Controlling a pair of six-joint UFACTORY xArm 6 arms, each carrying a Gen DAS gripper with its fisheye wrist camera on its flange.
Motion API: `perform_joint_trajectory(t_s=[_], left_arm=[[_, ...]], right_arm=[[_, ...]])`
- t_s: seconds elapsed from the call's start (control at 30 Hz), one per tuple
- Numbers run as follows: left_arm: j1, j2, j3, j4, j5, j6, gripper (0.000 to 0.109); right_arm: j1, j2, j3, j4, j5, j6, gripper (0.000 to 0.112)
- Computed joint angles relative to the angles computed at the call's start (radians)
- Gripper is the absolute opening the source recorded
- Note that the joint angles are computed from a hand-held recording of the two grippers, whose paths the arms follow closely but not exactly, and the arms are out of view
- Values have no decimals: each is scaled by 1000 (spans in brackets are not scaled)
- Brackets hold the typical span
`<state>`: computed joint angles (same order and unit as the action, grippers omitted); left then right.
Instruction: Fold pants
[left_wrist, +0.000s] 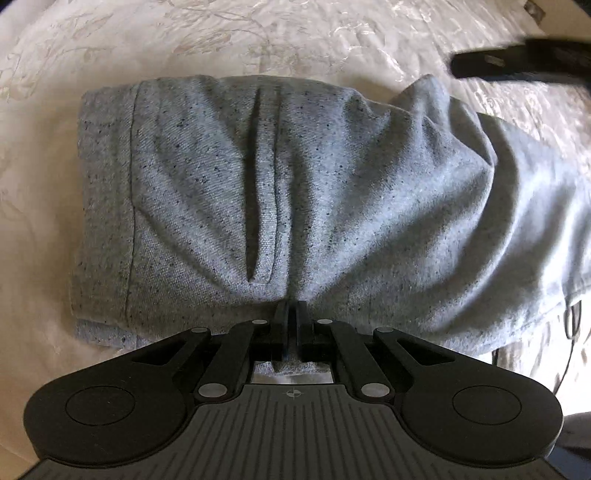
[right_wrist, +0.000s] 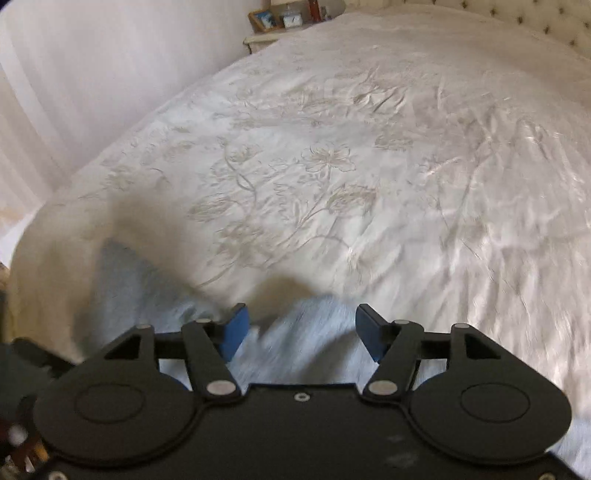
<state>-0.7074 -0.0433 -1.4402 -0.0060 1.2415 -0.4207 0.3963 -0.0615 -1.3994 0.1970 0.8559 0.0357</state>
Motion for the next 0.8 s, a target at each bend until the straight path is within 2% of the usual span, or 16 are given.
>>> perform_joint_trajectory(t_s=[0.2, 0.23, 0.27, 0.3, 0.4, 0.53, 0.7, 0.8], left_arm=[[-12, 36, -37, 0, 2, -13, 4], [-12, 36, -39, 0, 3, -10, 4], [-13, 37, -44, 2, 5, -8, 4], [-10, 37, -50, 7, 9, -3, 4], [-31, 30, -89, 64, -3, 4, 4], [-31, 55, -176, 116, -89, 21, 4], [16, 230, -370, 154, -132, -5, 4], [29, 326, -464, 181, -102, -31, 4]], right_arm=[[-29, 180, -151, 25, 117, -76, 67], [-35, 186, -150, 54, 131, -100, 55], [-45, 185, -146, 102, 148, -138, 35], [-53, 183, -144, 148, 171, -172, 5], [-45, 116, -66, 164, 134, -195, 5], [-16, -19, 64, 167, 89, -195, 5], [20, -100, 164, 143, 66, -131, 5], [28, -116, 183, 134, 52, -78, 5]])
